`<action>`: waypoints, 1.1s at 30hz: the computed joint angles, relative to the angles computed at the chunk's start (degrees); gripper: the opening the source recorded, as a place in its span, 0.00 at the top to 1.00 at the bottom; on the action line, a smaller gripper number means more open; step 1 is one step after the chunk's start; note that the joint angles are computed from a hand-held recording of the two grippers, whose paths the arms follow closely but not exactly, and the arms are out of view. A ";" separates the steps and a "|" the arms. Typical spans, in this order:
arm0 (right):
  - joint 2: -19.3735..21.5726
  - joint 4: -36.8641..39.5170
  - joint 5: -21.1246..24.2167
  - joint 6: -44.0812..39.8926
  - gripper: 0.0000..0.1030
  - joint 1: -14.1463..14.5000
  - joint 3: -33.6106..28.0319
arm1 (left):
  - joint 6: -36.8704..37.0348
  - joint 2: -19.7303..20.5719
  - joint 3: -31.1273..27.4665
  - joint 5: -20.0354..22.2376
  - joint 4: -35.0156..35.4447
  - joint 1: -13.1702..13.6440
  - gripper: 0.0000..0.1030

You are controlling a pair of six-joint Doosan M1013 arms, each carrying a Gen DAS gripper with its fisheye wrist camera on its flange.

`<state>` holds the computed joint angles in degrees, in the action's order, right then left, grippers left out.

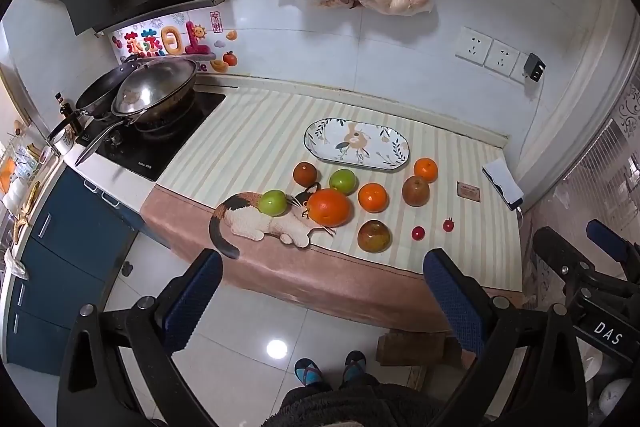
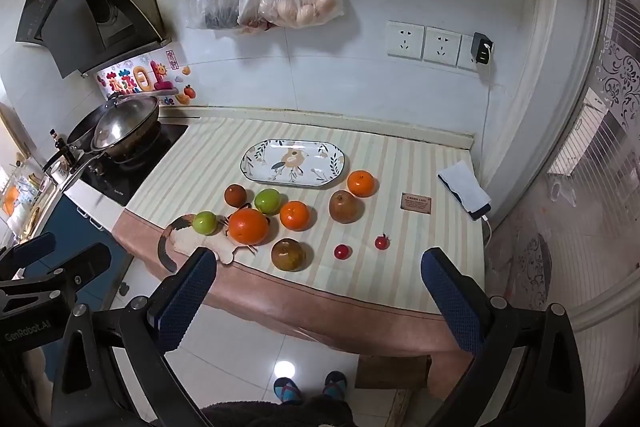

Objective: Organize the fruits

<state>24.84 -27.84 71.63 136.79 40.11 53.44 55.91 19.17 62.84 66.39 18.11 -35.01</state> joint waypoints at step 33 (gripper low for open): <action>-0.60 0.50 -0.68 0.18 0.00 0.13 1.40 | 0.20 -0.25 0.45 0.37 -0.47 -0.19 0.00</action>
